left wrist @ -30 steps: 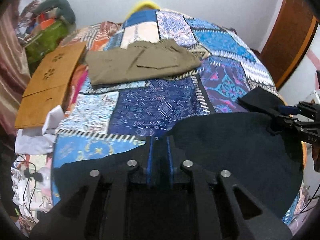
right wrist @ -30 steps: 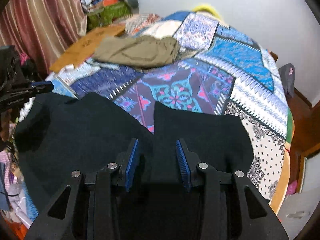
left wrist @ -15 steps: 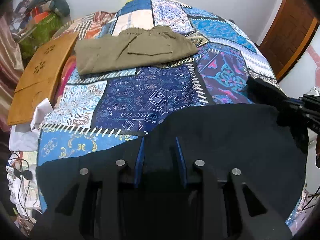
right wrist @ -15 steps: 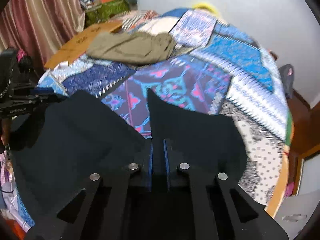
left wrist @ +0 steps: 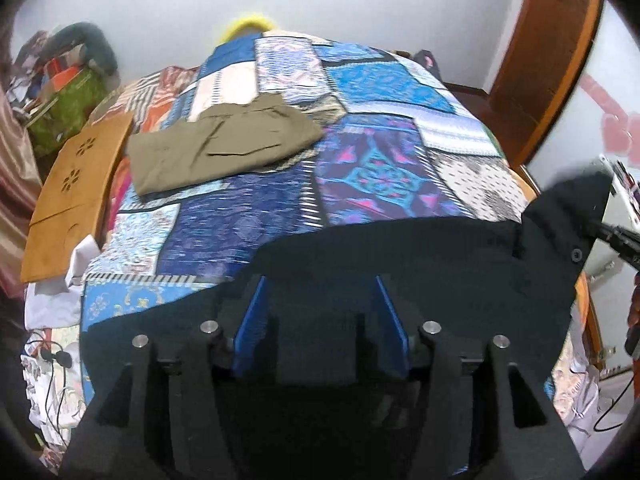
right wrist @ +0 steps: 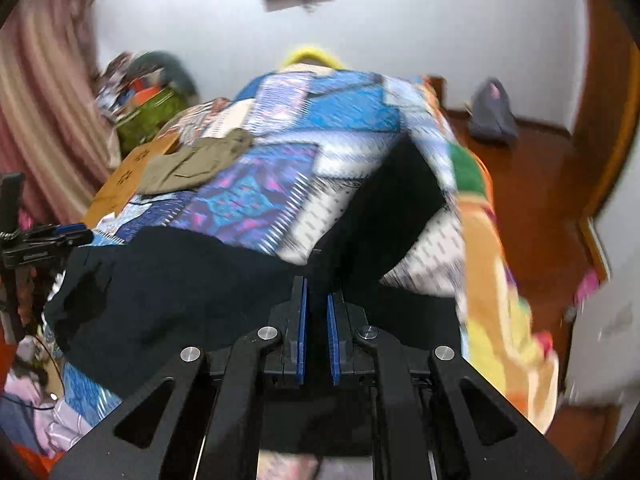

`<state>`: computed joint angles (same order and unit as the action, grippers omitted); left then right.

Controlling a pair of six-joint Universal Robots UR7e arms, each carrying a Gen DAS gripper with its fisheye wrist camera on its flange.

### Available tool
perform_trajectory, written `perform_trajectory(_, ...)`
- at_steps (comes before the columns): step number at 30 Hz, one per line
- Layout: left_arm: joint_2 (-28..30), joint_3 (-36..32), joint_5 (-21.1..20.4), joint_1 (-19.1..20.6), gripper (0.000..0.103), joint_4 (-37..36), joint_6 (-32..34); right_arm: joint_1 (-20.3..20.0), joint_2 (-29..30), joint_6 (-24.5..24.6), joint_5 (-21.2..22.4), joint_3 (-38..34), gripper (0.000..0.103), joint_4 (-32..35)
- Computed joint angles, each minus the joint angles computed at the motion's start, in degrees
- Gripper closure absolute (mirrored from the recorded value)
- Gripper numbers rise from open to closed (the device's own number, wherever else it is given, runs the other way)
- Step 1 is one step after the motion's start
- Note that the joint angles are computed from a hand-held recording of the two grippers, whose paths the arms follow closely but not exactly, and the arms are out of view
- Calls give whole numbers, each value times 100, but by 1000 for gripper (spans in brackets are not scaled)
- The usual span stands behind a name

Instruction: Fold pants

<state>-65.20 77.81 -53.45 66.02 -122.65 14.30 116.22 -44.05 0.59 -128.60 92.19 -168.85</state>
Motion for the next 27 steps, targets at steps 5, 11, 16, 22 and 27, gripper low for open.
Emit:
perform_trajectory(5, -116, 433, -97, -180, 46, 198, -222, -233, -369, 602, 304, 822, 95, -425)
perform_trajectory(11, -256, 961, -200, -374, 46, 381, -482, -398, -409, 821, 646, 1265, 95, -804)
perform_trajectory(16, -408, 1381, -341, -545, 46, 362, -459, -490, -497, 848, 844, 1539, 94, -1024)
perform_trajectory(22, -399, 1625, -496, -571, 46, 270, -454, -546, -645, 936, 840, 1775, 77, -1111)
perform_trajectory(27, -334, 1671, -471, -590, 92, -25, -346, -715, -654, 1188, 1019, 1837, 76, -1371)
